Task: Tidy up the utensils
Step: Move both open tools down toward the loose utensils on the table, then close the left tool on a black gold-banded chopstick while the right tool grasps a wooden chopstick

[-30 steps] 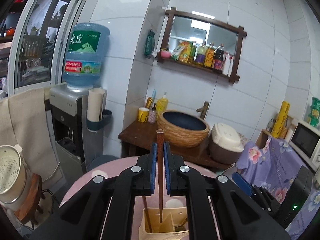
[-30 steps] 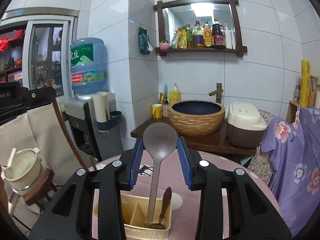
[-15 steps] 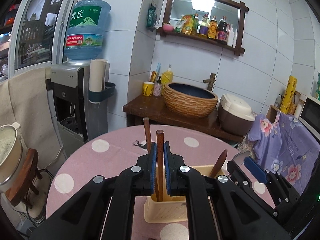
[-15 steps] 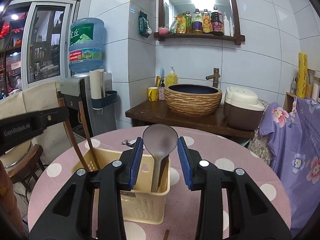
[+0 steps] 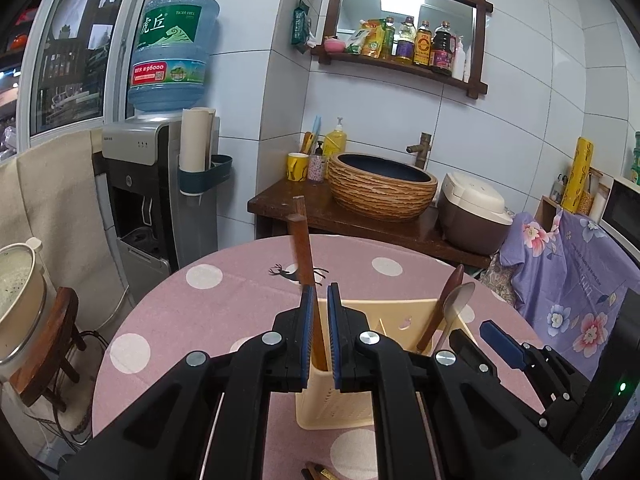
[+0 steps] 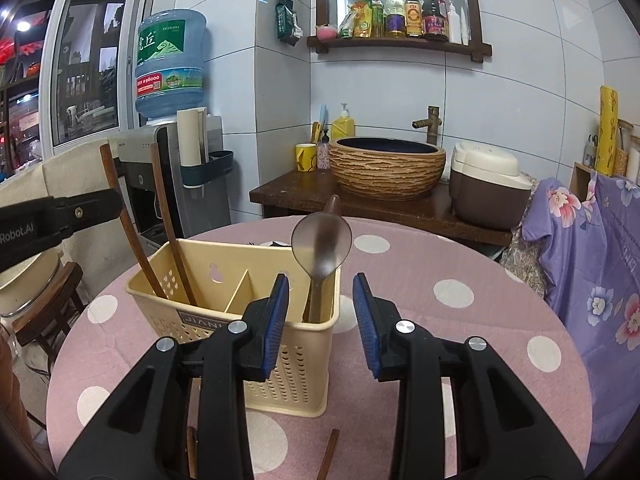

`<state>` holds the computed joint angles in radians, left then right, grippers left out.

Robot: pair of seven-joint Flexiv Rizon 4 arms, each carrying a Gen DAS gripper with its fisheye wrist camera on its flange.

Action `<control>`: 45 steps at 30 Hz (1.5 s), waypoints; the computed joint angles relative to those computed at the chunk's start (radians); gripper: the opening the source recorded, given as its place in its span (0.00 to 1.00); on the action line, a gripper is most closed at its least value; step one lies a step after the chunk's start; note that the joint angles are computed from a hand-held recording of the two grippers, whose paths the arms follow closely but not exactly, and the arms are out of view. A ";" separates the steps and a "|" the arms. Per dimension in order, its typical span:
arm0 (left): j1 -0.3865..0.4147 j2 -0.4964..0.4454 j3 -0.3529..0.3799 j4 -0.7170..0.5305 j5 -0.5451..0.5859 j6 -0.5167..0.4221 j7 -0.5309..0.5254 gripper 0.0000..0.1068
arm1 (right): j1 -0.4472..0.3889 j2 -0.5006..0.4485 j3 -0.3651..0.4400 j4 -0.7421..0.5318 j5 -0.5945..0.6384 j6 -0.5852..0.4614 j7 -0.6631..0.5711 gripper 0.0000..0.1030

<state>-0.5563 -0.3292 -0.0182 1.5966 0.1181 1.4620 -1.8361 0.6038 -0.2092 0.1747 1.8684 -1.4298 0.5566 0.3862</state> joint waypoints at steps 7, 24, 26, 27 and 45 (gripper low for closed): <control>0.029 0.061 -0.027 0.128 -0.027 0.081 -0.010 0.56 | 0.006 0.046 0.029 0.053 -0.005 -0.022 0.042 0.46; 0.113 0.186 -0.121 0.455 -0.202 -0.018 0.136 0.70 | 0.013 0.154 0.130 0.246 0.297 0.020 0.084 0.50; 0.118 0.187 -0.136 0.469 -0.217 -0.036 0.166 0.65 | 0.012 0.156 0.132 0.267 0.311 0.043 0.107 0.50; 0.119 0.187 -0.144 0.476 -0.227 -0.045 0.183 0.61 | 0.012 0.155 0.132 0.271 0.318 0.051 0.111 0.50; 0.048 0.123 -0.110 0.415 -0.115 -0.151 0.129 0.37 | 0.048 0.142 0.141 0.296 0.347 0.073 0.146 0.50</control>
